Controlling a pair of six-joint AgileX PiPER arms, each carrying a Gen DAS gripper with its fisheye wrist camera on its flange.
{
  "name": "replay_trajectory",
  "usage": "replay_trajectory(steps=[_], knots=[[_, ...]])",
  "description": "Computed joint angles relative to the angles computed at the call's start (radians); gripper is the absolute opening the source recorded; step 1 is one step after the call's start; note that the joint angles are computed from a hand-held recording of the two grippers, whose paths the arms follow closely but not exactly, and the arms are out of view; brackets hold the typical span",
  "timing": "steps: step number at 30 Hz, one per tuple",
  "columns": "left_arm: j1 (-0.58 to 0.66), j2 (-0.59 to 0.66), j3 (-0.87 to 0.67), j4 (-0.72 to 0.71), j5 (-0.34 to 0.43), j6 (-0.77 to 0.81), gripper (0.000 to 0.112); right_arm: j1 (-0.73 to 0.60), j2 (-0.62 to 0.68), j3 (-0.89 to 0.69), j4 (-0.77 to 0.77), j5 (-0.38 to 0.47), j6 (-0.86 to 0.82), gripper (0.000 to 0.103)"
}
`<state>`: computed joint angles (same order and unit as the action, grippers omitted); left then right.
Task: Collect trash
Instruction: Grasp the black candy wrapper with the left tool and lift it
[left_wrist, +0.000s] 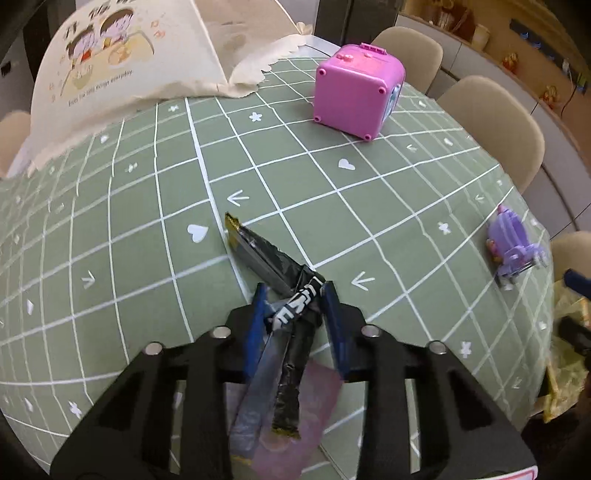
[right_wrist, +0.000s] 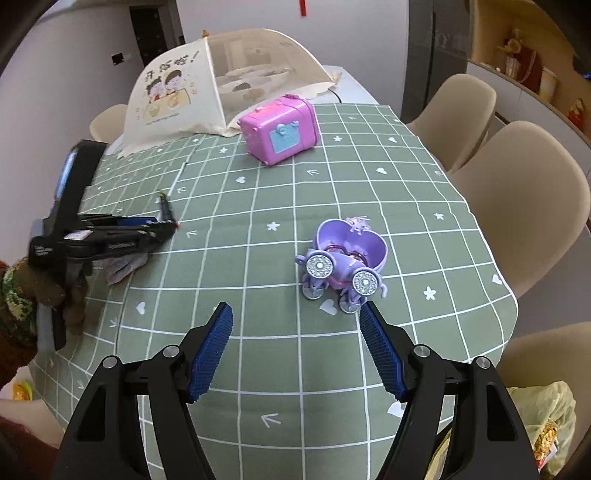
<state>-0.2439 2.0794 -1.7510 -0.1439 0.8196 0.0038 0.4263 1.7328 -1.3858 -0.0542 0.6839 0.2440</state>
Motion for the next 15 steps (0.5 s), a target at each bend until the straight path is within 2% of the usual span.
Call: replay_trajectory(steps=[4, 6, 9, 13, 15], knots=[[0.065, -0.092, 0.104, -0.143, -0.039, 0.057, 0.024, 0.02, 0.037, -0.04, 0.083, -0.007, -0.091, 0.068], [0.109, -0.176, 0.187, -0.204, -0.077, 0.076, 0.024, 0.027, 0.073, -0.075, 0.223, -0.006, -0.229, 0.068], [0.192, -0.315, 0.329, -0.264, -0.132, 0.087, 0.025, 0.057, 0.153, -0.16, 0.349, 0.039, -0.356, 0.068], [0.294, -0.439, 0.47, -0.225, -0.162, 0.028, 0.025, 0.133, 0.26, -0.298, 0.372, 0.056, -0.412, 0.068], [0.325, -0.462, 0.509, -0.192, -0.154, -0.002, 0.025, 0.174, 0.326, -0.394, 0.316, 0.066, -0.379, 0.068]])
